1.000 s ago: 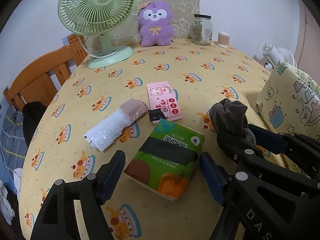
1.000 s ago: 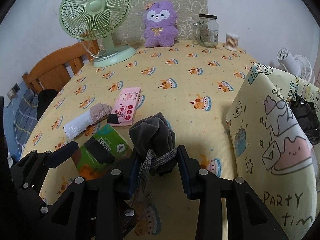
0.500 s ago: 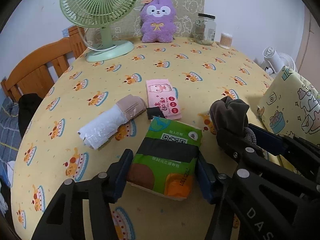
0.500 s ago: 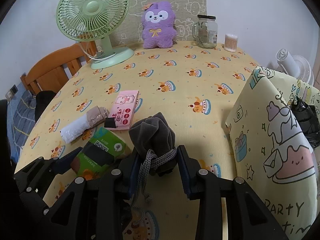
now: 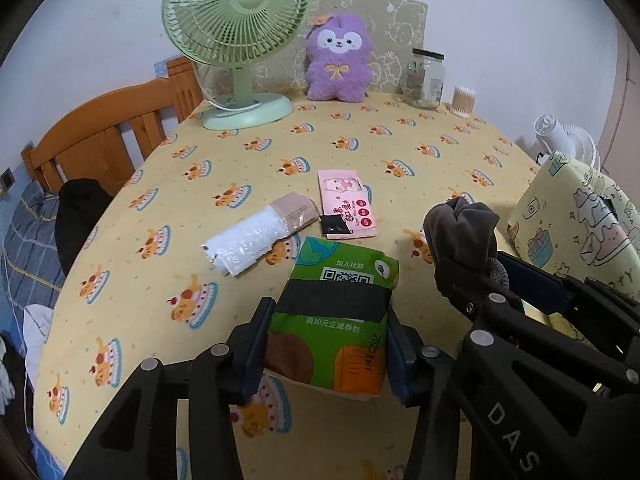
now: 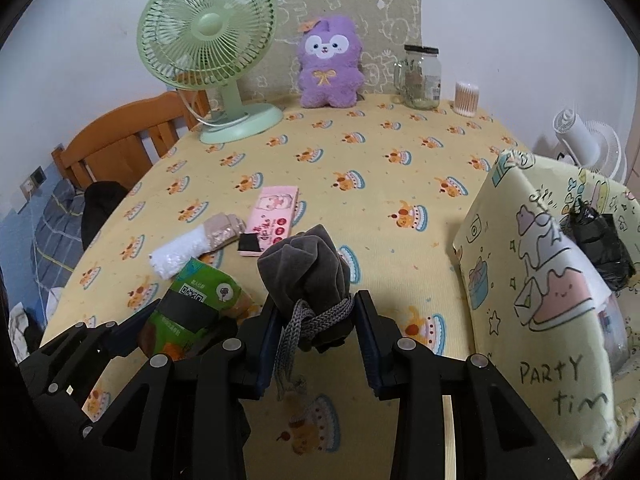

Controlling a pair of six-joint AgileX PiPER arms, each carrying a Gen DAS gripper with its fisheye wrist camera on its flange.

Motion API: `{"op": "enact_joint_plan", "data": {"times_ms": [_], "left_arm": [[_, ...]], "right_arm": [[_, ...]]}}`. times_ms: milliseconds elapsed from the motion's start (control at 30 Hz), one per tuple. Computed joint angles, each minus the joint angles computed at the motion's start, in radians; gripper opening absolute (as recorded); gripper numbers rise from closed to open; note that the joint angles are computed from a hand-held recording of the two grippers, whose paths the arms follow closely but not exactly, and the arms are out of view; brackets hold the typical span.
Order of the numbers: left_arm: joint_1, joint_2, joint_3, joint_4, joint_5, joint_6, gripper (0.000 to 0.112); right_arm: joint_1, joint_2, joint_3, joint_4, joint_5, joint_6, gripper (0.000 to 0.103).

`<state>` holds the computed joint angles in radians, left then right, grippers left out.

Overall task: Organize soft objects
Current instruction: 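Grasp the green tissue pack with the left tool while the right tool holds the pouch, then carry the tissue pack and pouch over the gift box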

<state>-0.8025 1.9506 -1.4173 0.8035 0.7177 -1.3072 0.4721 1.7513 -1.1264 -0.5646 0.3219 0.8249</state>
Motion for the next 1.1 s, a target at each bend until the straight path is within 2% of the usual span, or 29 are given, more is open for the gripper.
{"op": "enact_joint_plan", "data": {"times_ms": [300, 633, 1100], "left_arm": [[-0.039, -0.069, 0.037, 0.056, 0.051, -0.071, 0.051], [-0.092, -0.139, 0.031, 0.122, 0.149, -0.102, 0.051], [-0.189, -0.158, -0.04, 0.166, 0.274, -0.135, 0.051]], "right_arm": [[0.034, -0.078, 0.028, -0.053, 0.02, 0.046, 0.039], [0.067, -0.17, 0.035, -0.109, 0.054, 0.098, 0.039], [0.062, -0.303, 0.071, -0.084, 0.077, 0.033, 0.039]]}}
